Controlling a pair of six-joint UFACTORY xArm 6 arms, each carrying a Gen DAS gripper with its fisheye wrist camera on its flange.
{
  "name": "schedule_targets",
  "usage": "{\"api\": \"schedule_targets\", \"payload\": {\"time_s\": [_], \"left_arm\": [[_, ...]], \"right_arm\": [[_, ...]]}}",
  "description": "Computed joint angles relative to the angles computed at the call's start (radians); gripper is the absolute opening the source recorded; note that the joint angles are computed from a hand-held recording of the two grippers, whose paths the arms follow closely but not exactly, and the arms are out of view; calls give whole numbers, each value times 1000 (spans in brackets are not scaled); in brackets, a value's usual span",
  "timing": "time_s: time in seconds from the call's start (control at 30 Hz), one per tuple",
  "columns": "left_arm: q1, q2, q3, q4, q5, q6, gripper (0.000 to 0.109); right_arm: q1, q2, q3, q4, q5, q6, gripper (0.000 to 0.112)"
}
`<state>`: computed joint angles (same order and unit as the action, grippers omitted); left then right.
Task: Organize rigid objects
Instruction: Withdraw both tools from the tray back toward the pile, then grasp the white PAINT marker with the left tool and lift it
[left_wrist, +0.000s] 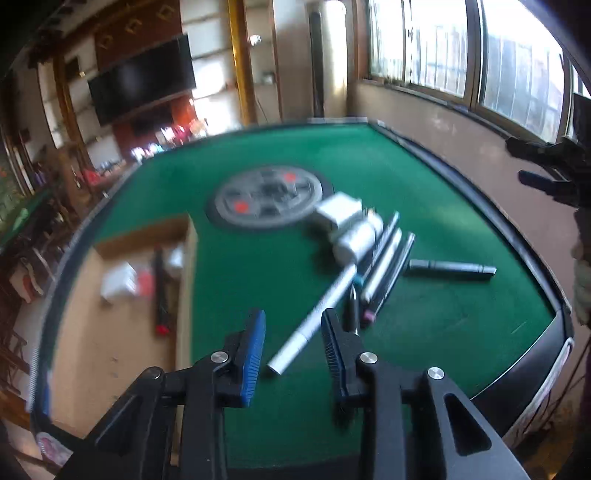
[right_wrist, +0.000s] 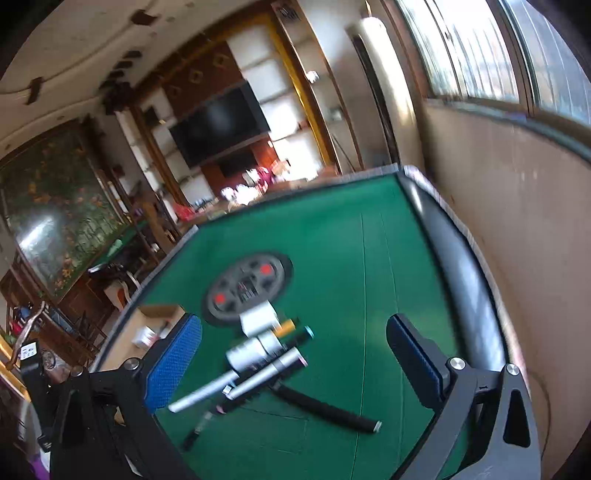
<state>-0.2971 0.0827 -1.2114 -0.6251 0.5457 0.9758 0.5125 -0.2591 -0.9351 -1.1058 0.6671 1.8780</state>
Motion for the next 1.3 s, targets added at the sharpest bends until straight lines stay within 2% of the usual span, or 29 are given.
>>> {"api": "schedule_targets", "payload": {"time_s": [0.07, 0.17, 0.27, 0.33, 0.37, 0.4, 0.5, 0.6, 0.63, 0.7, 0.73, 0.77, 0.8, 0.83, 0.87, 1.03, 1.17, 1.3], "left_arm": [[-6, 52, -26, 55, 6, -51, 33], [-17, 118, -90, 105, 19, -79, 33], [-41, 167, -148, 211, 41, -143, 33], [-46, 197, -190, 230, 97, -138, 33], [-46, 207, -207, 199, 119, -103, 33], [-46, 223, -235, 210, 156, -108, 33], [-51, 244, -263, 211, 190, -91, 33], [-48, 241, -254, 164, 220, -32, 33], [-50, 236, -235, 127, 196, 6, 34], [-46, 246, -248, 89, 207, 20, 33], [-44, 254, -260, 78, 216, 19, 28], [-40, 258, -268, 62, 223, 22, 17], [-28, 272, -295, 43, 264, 20, 13], [-3, 290, -339, 0, 347, 20, 13], [14, 305, -369, -37, 388, 28, 13], [104, 281, -419, -173, 534, 89, 13], [148, 209, -358, -232, 532, 152, 13], [216, 133, -275, -358, 541, 202, 14]], "right_arm": [[-53, 59, 26, -36, -76, 65, 100], [-103, 103, 71, -146, -127, 198, 100], [-165, 119, 105, -238, -203, 327, 100], [-185, 113, 113, -257, -244, 368, 100], [-182, 113, 112, -272, -239, 382, 100], [-176, 109, 114, -266, -228, 372, 100], [-175, 132, 100, -214, -239, 317, 100], [-182, 158, 91, -157, -255, 261, 100], [-181, 164, 90, -138, -251, 243, 100], [-179, 165, 96, -109, -243, 215, 100], [-174, 165, 96, -100, -227, 207, 100], [-171, 162, 98, -106, -217, 212, 100], [-167, 154, 104, -122, -208, 227, 100], [-163, 150, 106, -132, -196, 235, 100], [-161, 149, 108, -131, -185, 237, 100], [-153, 143, 119, -82, -129, 246, 100], [-139, 147, 113, -32, -66, 231, 100], [-143, 158, 105, 15, -57, 203, 100]]}}
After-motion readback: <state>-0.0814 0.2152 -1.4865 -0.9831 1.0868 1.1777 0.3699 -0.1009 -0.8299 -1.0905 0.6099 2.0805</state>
